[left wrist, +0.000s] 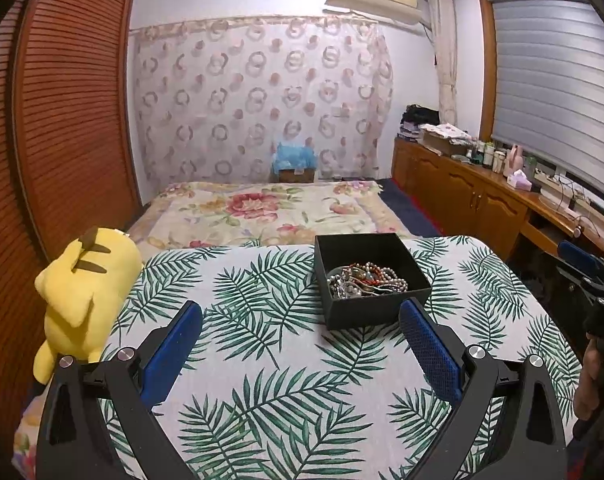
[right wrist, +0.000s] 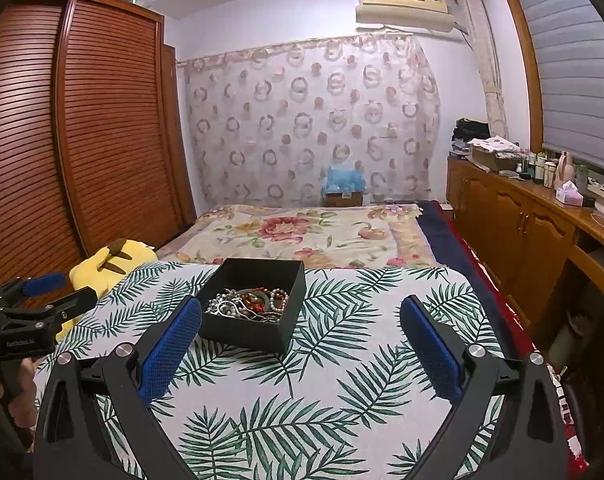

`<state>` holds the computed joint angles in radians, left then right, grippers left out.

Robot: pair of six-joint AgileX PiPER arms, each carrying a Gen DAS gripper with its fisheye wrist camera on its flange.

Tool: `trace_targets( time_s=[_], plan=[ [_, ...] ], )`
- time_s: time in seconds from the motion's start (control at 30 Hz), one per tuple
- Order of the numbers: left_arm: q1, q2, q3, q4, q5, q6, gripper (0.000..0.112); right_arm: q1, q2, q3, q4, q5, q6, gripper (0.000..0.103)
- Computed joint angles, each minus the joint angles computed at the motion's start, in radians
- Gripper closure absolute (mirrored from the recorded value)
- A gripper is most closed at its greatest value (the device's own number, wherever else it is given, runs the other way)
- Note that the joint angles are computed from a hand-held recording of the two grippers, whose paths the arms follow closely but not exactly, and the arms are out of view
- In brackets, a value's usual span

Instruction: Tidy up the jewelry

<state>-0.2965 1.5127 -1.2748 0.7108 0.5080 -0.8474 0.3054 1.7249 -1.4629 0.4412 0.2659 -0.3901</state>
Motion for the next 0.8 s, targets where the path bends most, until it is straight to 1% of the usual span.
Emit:
trace_targets(
  time_s=[0.8],
  plan=[
    [-0.002, 0.0, 0.001, 0.009, 0.001, -0.006, 0.017, -0.002, 0.0, 0.004, 0.024, -0.002, -0.022, 0.003]
  ],
)
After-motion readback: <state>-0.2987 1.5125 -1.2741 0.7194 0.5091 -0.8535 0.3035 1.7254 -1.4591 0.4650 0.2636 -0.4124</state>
